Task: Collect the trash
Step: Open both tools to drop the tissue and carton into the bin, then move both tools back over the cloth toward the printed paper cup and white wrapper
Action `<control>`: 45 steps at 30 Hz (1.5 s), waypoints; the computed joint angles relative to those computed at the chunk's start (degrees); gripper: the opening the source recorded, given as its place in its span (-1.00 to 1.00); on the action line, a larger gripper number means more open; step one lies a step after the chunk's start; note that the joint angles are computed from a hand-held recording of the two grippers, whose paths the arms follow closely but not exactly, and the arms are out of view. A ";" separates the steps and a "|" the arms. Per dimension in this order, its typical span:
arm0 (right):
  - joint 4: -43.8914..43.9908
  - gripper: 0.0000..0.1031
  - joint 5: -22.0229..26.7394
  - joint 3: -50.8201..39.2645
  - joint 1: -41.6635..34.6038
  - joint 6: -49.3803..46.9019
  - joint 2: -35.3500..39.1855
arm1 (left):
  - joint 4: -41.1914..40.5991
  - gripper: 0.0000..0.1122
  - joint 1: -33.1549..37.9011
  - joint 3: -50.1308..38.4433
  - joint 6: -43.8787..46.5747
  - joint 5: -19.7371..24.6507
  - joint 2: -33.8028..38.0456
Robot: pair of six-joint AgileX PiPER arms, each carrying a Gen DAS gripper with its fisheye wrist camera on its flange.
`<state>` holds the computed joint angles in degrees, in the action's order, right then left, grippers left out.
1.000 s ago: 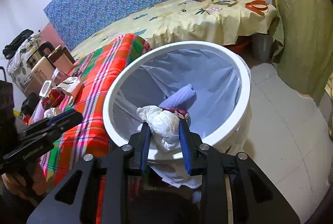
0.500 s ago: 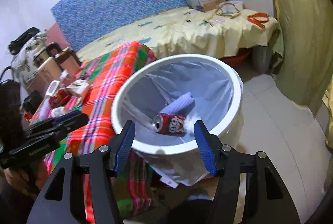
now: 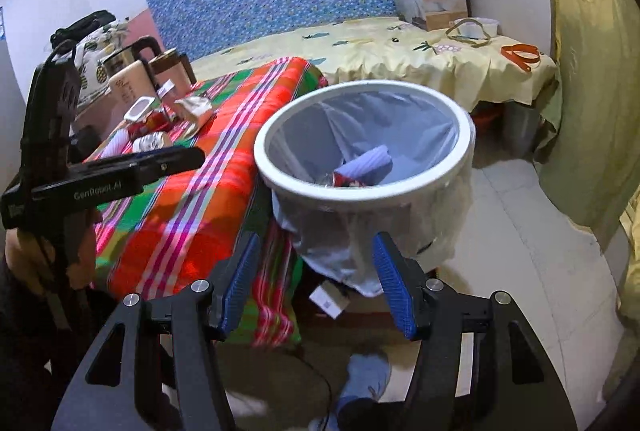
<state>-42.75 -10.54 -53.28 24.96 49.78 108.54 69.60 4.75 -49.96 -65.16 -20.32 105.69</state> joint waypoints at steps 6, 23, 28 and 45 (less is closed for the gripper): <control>-1.04 0.12 -0.50 0.17 0.69 -0.09 0.50 | -2.67 -0.24 0.12 2.13 2.53 0.42 -1.02; 16.89 0.04 -0.06 -3.06 2.67 -15.45 1.29 | -22.12 -0.14 4.89 2.48 19.25 4.28 0.30; 13.70 0.04 1.39 -6.86 2.42 -11.21 3.85 | -25.32 -0.10 7.72 2.71 22.32 4.64 0.37; -11.62 0.04 3.00 -13.86 2.31 13.62 7.11 | -33.92 0.15 13.64 0.32 30.24 4.32 2.28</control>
<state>-54.37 -7.53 -67.14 27.27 63.39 115.66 35.67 18.39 -49.64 -34.92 -16.00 107.97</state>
